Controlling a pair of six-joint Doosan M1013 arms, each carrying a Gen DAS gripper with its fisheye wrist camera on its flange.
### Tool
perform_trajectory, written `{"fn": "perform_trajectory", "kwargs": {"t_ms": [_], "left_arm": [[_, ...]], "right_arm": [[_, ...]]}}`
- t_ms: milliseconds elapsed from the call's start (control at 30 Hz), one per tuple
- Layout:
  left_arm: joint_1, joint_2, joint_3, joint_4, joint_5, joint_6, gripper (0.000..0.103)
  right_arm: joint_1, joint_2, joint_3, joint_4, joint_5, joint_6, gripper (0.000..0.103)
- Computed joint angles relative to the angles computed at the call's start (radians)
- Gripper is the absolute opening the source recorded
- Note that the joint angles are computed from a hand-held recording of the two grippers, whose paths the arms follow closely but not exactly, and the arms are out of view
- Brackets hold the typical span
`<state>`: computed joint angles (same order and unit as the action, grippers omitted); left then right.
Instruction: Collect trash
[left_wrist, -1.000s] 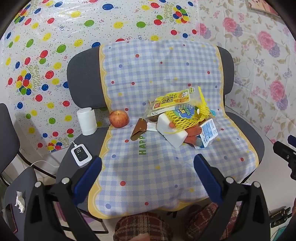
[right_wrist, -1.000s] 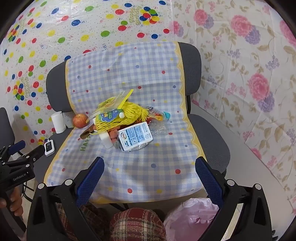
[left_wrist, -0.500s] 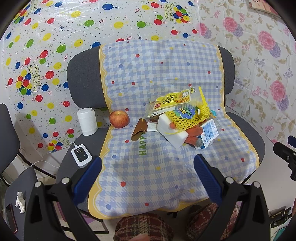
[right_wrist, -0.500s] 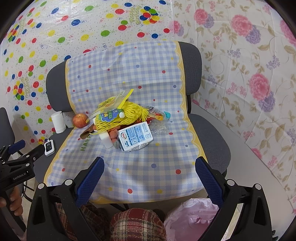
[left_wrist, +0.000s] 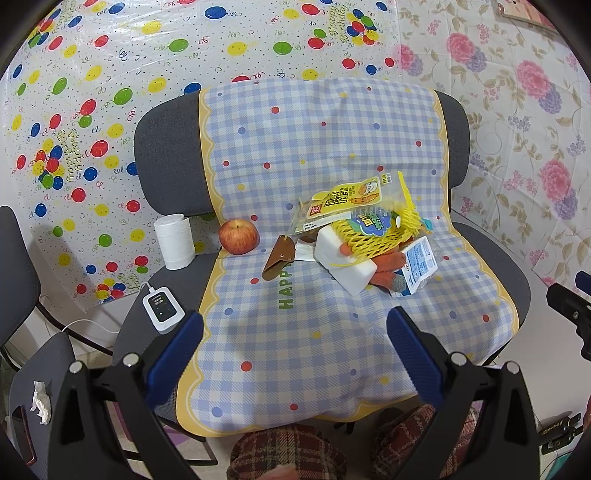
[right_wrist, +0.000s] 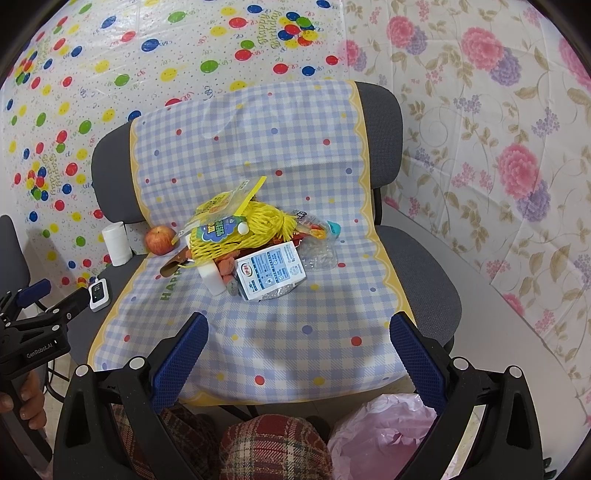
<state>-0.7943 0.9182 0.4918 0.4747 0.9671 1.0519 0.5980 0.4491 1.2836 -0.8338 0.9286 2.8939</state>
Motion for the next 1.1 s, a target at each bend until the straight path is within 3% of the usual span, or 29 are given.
{"fn": "perform_trajectory", "kwargs": {"t_ms": [1100], "left_arm": [[0.002,0.007,-0.018,-0.001,0.012,0.006,0.097]], "right_arm": [[0.0,0.004,-0.003,0.004,-0.002,0.01,0.097]]}}
